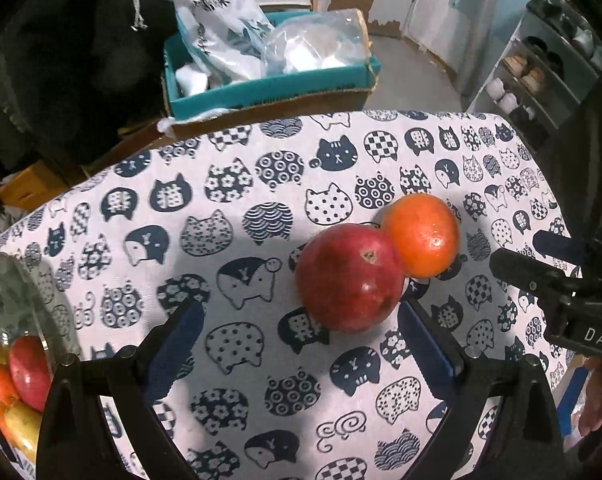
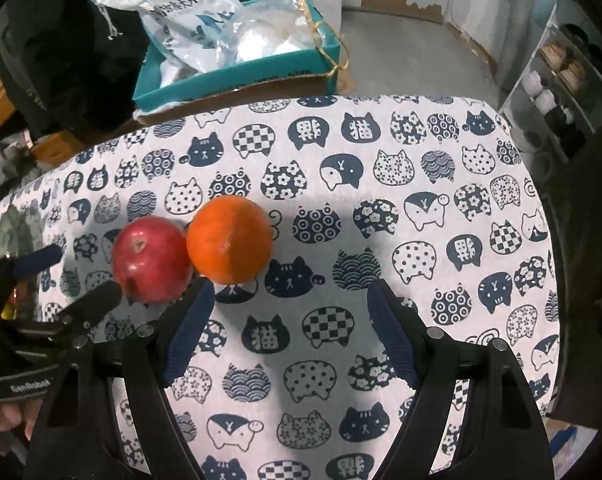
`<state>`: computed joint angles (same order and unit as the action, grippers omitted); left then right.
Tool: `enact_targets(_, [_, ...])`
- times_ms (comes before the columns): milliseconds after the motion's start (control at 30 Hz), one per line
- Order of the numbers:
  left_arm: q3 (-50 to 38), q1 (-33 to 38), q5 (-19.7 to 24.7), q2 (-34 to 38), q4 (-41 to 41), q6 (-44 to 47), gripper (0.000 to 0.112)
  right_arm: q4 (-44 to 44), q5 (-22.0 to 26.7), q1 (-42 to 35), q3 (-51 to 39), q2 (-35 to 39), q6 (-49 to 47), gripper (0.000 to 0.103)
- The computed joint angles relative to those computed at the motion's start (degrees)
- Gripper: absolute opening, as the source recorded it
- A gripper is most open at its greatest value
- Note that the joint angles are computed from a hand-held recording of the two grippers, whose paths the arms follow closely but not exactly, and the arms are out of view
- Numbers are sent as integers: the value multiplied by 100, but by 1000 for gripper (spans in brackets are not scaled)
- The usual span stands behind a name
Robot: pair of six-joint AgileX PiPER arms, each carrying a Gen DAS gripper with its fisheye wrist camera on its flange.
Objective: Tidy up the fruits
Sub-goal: 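Grasp the red apple with the left gripper while the right grasps the orange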
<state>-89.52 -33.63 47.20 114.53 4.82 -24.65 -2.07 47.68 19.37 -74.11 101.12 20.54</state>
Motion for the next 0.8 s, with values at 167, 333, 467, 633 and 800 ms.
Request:
enact_targets(167, [-325, 5, 128, 367, -213, 133, 99, 35, -9, -78, -56, 85, -24, 79])
enact_targets(333, [-439, 58, 71, 595, -513, 375, 99, 54, -15, -145, -53, 159, -53, 79])
enact_targets(467, [-558, 86, 48, 724, -661, 463, 98, 100, -25, -187, -96, 236, -55, 79])
enact_targets(633, [-749, 145, 41, 927, -1132, 842, 81, 103, -36, -181, -147, 295, -40, 79])
enact_targets(800, [-697, 115, -17, 904, -1151, 843, 76, 150, -47, -193, -266, 453, -63, 79])
